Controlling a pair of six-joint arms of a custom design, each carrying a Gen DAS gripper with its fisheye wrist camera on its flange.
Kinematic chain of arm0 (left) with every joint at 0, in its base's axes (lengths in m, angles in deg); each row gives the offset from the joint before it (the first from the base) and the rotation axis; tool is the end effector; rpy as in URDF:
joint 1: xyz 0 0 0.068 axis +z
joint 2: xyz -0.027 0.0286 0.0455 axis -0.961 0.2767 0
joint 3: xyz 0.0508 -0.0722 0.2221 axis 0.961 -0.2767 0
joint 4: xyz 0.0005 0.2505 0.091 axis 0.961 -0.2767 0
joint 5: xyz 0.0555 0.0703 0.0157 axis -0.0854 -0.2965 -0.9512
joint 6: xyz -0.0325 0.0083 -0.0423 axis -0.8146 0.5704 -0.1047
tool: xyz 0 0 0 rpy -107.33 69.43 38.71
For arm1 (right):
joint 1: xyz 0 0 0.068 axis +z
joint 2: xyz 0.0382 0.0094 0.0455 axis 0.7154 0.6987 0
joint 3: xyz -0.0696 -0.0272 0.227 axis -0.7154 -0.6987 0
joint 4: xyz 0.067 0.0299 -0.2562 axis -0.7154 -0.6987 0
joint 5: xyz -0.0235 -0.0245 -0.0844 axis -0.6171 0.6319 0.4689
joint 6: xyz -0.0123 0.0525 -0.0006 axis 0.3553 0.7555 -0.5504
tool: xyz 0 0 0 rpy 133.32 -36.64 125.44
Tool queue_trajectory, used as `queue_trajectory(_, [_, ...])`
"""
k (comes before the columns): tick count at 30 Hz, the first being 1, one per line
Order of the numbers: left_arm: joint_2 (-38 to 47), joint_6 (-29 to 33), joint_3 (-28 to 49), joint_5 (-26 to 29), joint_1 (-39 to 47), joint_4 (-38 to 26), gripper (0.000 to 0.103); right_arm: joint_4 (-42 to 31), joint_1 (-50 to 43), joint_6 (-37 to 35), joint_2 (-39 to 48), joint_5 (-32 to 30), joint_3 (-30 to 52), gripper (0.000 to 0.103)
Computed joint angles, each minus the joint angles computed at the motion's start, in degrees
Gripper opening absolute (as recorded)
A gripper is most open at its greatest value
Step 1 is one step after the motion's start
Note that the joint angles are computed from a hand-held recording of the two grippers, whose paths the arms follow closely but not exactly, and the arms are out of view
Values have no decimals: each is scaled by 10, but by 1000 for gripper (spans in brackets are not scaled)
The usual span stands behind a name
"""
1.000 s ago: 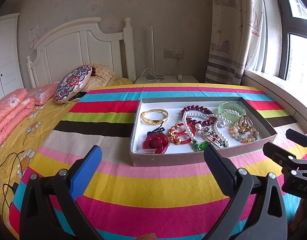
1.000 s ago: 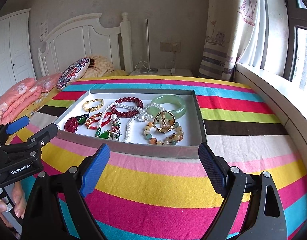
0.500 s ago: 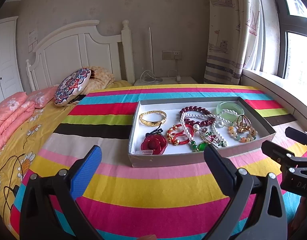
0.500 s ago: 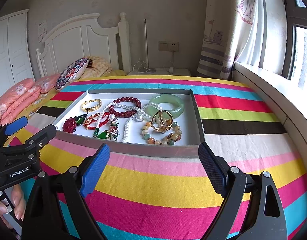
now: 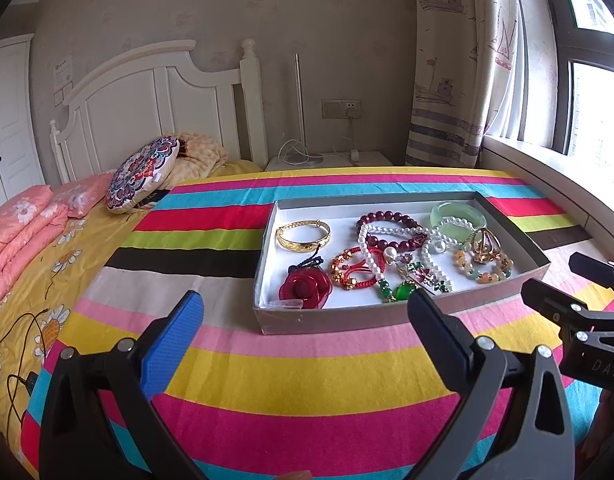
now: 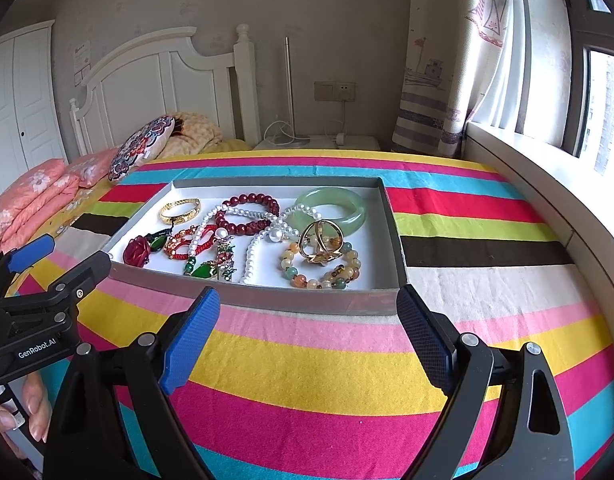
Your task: Organize jewelry
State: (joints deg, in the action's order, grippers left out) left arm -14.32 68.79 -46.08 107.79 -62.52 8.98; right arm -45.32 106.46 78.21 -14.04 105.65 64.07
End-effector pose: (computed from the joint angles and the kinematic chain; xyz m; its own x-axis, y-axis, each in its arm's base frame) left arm 0.2411 0.0265 0.1988 -0.3844 0.3519 -0.8535 0.5914 0.8038 0.0651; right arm 0.1231 0.1610 0.2042 -0.4799 0.3401 -0.8087 0.4837 0.8716 0.0794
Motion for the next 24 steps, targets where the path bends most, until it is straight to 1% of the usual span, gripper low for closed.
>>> queue_trajectory(24, [-2,2,-2,14,6,1,101,-10,4,9,2,8,4,87])
